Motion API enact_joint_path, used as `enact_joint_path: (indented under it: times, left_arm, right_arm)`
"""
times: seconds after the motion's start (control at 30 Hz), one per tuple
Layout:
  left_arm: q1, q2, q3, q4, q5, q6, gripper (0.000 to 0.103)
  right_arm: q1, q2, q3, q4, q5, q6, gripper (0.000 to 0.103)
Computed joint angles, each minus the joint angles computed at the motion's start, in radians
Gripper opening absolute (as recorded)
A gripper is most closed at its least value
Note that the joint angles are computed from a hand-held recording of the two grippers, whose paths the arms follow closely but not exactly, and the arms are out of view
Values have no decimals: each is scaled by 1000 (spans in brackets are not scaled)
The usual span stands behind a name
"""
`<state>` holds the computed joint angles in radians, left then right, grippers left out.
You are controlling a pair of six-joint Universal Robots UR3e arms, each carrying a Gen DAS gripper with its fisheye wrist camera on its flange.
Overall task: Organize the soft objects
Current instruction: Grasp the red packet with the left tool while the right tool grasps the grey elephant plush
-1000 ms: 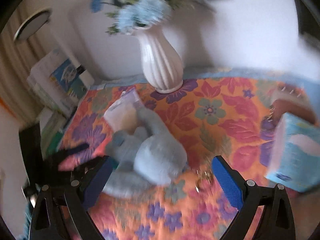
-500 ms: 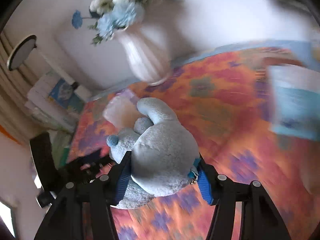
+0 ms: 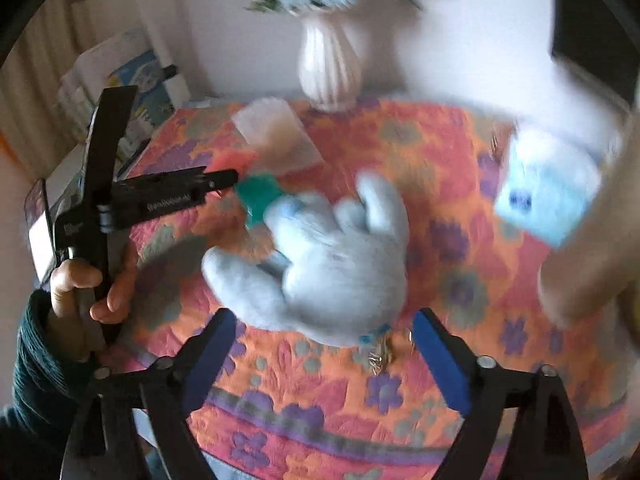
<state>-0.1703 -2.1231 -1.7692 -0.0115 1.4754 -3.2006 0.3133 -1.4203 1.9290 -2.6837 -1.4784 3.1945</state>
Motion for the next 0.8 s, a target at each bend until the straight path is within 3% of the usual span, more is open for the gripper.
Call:
enact_joint_path:
  times: [0.17, 0.3, 0.4, 0.5, 0.6, 0.63, 0.67, 0.8]
  left_arm:
    - [28, 17, -36, 48, -22, -35, 45]
    - [53, 25, -41, 42, -58, -50, 45]
    - [59, 23, -36, 32, -66, -66, 45]
    - [61, 33, -49, 40, -61, -75, 45]
    - [51, 43, -64, 60, -28, -81, 45]
    - [45, 45, -67, 64, -15, -83, 45]
    - [39, 46, -67, 63, 2, -86, 45]
    - [37, 56, -77, 61, 34, -101, 45]
  right_arm:
    - [36, 135, -129, -7, -86, -23, 93]
    - [-89, 96, -28, -74, 140, 31, 93]
    - [-137, 89, 4, -104, 219, 55, 93]
    - [-99, 150, -45, -83, 150, 94, 93]
    - [-78, 209, -47, -130, 148, 106, 92]
    - [-54, 215, -33, -185, 109, 107, 87]
    - [-35, 226, -32, -215, 97, 91, 74]
    - [7, 257, -31, -308, 26, 83, 67]
